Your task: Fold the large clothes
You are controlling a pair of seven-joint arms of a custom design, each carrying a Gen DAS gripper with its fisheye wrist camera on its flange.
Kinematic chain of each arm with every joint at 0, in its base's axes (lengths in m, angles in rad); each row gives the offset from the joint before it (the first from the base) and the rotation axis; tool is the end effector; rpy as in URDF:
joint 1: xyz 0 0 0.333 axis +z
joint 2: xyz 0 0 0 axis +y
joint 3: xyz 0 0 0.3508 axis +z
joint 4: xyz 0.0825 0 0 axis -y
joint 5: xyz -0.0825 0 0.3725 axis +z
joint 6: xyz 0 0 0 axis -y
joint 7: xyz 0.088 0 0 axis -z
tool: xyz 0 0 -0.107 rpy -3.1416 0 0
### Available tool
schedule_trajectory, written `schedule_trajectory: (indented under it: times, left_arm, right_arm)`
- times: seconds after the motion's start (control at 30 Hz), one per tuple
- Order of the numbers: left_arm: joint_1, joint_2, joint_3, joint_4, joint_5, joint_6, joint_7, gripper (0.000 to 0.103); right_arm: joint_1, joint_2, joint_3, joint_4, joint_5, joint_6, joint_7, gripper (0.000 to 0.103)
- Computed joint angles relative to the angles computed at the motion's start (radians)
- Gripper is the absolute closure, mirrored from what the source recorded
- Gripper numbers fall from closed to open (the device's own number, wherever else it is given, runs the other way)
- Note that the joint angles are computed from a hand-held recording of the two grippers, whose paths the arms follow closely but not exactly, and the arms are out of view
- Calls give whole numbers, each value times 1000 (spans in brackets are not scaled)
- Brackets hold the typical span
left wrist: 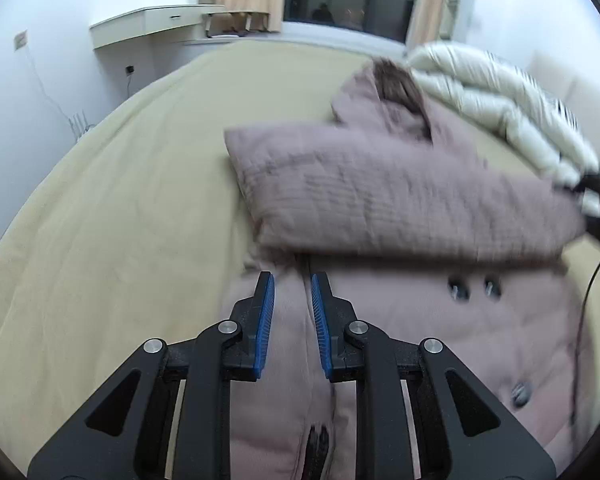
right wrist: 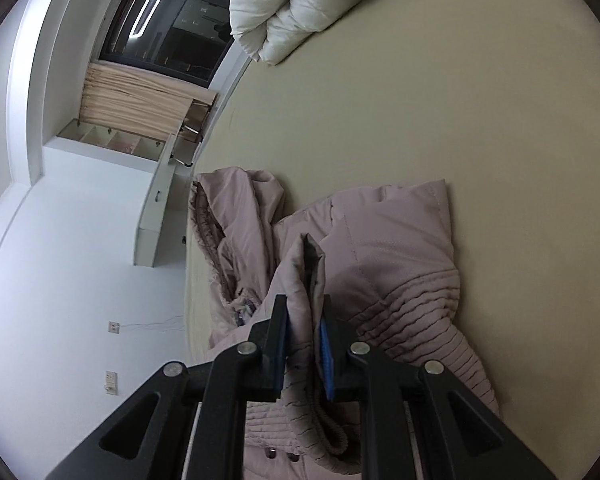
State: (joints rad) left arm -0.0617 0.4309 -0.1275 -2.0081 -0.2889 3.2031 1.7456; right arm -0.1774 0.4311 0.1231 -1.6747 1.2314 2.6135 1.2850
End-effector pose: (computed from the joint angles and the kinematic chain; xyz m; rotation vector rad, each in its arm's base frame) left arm 0.6543 -0.0882 0.3680 -1.7918 1.8569 -0.8594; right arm 0.7019 -0.0722 0.4357 -0.8586 1.9927 0.2080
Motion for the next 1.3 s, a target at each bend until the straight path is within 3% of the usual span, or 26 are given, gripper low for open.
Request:
schedule_trajectory:
  times: [0.07,0.17,0.27,0.3,0.37,0.43,0.53,0.63,0.67,0.7,0.73,0.77,0.83,0.87,0.9,0.97,1.03,1.07,1.1,1.13,1.17,1.3]
  left_arm:
    - [-23,19,42,62,75,-20,-61,85]
    - [-146,69,186,165,78,-53,-40,84]
    - [-187,185,273,337,117,-222,-127,85]
    - [-169,229,266,404,147,-322,-129,85]
    - [-133,263,234,446,137,-365,-78,84]
    - [-85,243,188,428,178,-348,-102,84]
    - [48,169,45,331,81,-257,-82,84]
    - [137,127,-50,292,9,-213,-19,84]
    - [136,122,-51,300,5,-222,-1,84]
    - [121,124,-34,322,21,-238,6,84]
    - [104,124,-19,333,29,-241,7,84]
    - [82,135,2,360,46,-248,0,84]
    - [22,177,66,444,99,-287,-30,84]
    - [-11,211,102,500,134,-313,-54,84]
    - [-50,248,147,557,176,-342,-88,84]
    - [-79,312,176,654,228,-422,-132,84]
    - [-67,416,153,797,248,-561,-149,84]
    - [-64,455,148,833,265,-579,-152,84]
    - [-59,466,143,833,277,-565,-154,84]
    - [-54,466,136,834,282,-562,-158,84]
    - [-46,463,126,844,283,-580,-156,84]
    - [-15,438,100,859,258,-573,-191,84]
  right_arm:
    - [14,10,-15,3,-53,9,38,87]
    - [11,27,-13,3,-92,26,74,87]
    - [-1,38,2,-10,-104,44,79,87]
    - [-1,41,3,-13,-116,48,83,87]
    - [-6,50,10,-14,-137,41,85,86]
    - [-5,61,8,-4,-185,13,112,85]
    - [0,45,8,-20,-231,29,127,78]
    - [22,9,-7,-48,-304,60,181,53]
    - [46,-13,-24,-69,-358,95,209,39]
    - [81,-40,-51,-98,-437,140,261,30]
    - [120,-65,-84,-126,-526,186,326,29]
    - [142,-88,-99,-153,-589,226,361,29]
    - [109,-118,-44,-175,-576,254,306,31]
    - [94,-128,-15,-180,-571,260,280,36]
    - [99,-133,-10,-182,-601,262,272,41]
    - [136,-128,-29,-177,-711,260,295,44]
    - [156,-98,-38,-152,-797,229,323,44]
    - [169,-68,-53,-126,-844,189,361,44]
    - [164,-27,-49,-96,-870,147,370,44]
    - [146,-5,-26,-92,-869,144,344,43]
    - [150,-1,-25,-106,-893,178,334,43]
    - [147,-31,-25,-101,-949,162,373,38]
